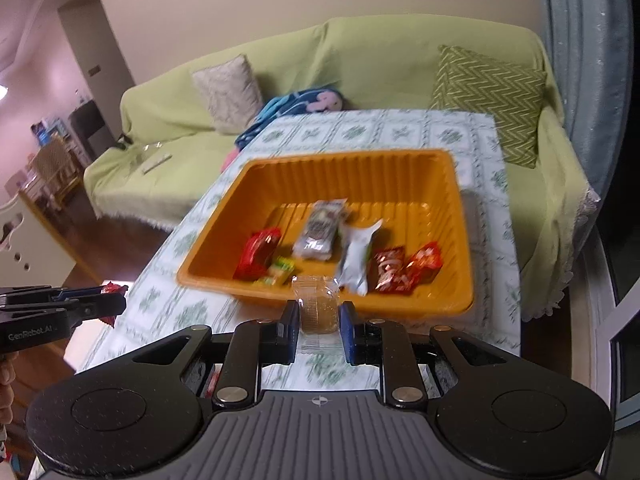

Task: Organize snacks
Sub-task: 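Carry both candies over the orange tray and open the grippers to release them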

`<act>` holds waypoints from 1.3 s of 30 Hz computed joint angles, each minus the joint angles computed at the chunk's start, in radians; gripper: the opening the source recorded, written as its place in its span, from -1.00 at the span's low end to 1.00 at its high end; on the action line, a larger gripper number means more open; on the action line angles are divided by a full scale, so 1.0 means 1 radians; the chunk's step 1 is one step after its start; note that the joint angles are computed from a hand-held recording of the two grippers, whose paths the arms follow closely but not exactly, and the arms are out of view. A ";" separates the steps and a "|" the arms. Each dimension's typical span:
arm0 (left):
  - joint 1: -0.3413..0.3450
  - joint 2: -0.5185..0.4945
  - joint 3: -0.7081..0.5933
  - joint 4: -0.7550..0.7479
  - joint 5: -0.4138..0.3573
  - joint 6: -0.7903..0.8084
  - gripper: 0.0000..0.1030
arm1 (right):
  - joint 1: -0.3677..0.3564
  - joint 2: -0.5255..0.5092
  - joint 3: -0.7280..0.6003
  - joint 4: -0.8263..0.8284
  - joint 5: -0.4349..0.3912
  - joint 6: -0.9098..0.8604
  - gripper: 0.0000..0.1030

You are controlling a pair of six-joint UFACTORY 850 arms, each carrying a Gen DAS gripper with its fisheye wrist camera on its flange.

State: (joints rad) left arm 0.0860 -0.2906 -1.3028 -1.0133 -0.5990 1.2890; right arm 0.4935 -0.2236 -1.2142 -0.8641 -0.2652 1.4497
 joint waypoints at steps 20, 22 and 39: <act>-0.133 -0.256 -0.337 0.082 0.017 -0.120 -0.64 | -0.107 -0.079 -0.100 -0.051 -0.007 0.071 -0.57; -0.141 -0.289 -0.381 0.115 0.015 -0.162 -0.64 | -0.113 -0.087 -0.104 -0.045 -0.008 0.067 -0.57; -0.183 -0.466 -0.594 0.276 0.016 -0.340 -0.60 | -0.140 -0.109 -0.112 -0.023 -0.002 0.072 -0.57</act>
